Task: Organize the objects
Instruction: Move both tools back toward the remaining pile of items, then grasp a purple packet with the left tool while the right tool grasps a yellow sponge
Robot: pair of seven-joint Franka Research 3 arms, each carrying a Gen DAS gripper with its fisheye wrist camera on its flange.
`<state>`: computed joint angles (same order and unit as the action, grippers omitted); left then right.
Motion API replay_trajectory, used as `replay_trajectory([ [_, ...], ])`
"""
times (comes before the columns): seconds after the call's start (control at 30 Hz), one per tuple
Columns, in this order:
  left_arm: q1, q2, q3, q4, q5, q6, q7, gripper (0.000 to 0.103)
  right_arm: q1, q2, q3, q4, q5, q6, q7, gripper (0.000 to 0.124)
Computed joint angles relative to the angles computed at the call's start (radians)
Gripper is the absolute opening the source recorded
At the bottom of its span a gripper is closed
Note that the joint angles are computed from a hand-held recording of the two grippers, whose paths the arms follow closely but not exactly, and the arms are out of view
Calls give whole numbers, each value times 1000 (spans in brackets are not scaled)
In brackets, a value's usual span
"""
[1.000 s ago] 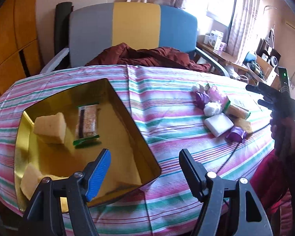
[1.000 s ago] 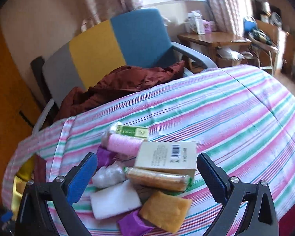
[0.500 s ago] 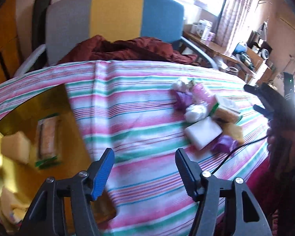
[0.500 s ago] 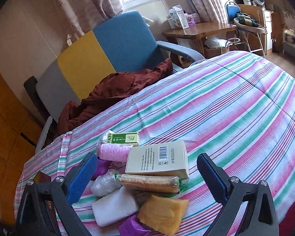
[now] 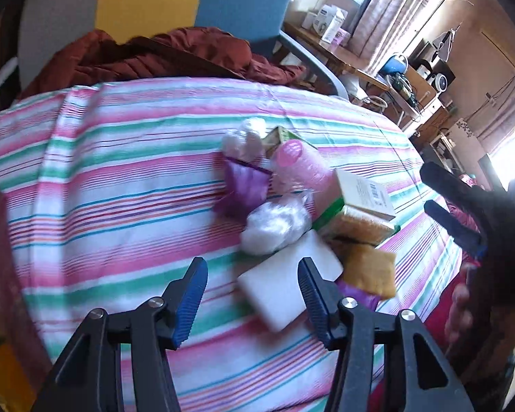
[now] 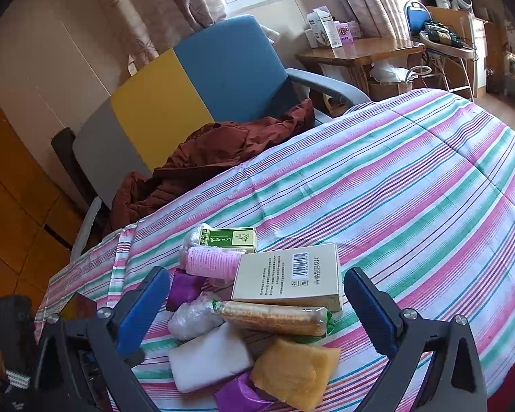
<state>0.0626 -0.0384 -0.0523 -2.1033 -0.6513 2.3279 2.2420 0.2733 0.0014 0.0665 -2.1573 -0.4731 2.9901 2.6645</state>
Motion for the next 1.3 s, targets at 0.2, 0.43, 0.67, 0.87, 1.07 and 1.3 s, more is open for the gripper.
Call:
replay_trajectory([
  [0.2, -13, 85, -35, 68, 15, 9, -77, 55, 4, 5, -1, -4, 57, 19, -51, 102],
  [0.43, 3, 100, -49, 75, 37, 62, -50, 55, 10, 7, 1, -17, 173, 42, -144, 102],
  [0.67, 6, 167, -67, 164, 102, 78, -41, 55, 19, 9, 0, -15, 209, 44, -190, 102],
  [0.87, 8, 265, -100, 264, 209, 42, -101, 50, 21, 11, -2, -10, 209, 30, -197, 103],
  [1.07, 44, 291, -131, 252, 195, 74, -91, 39, 26, 19, -8, 4, 177, 6, -182, 102],
  [1.3, 98, 193, -113, 113, 48, 132, 23, 37, 23, 17, -17, 4, 132, -8, -128, 102],
])
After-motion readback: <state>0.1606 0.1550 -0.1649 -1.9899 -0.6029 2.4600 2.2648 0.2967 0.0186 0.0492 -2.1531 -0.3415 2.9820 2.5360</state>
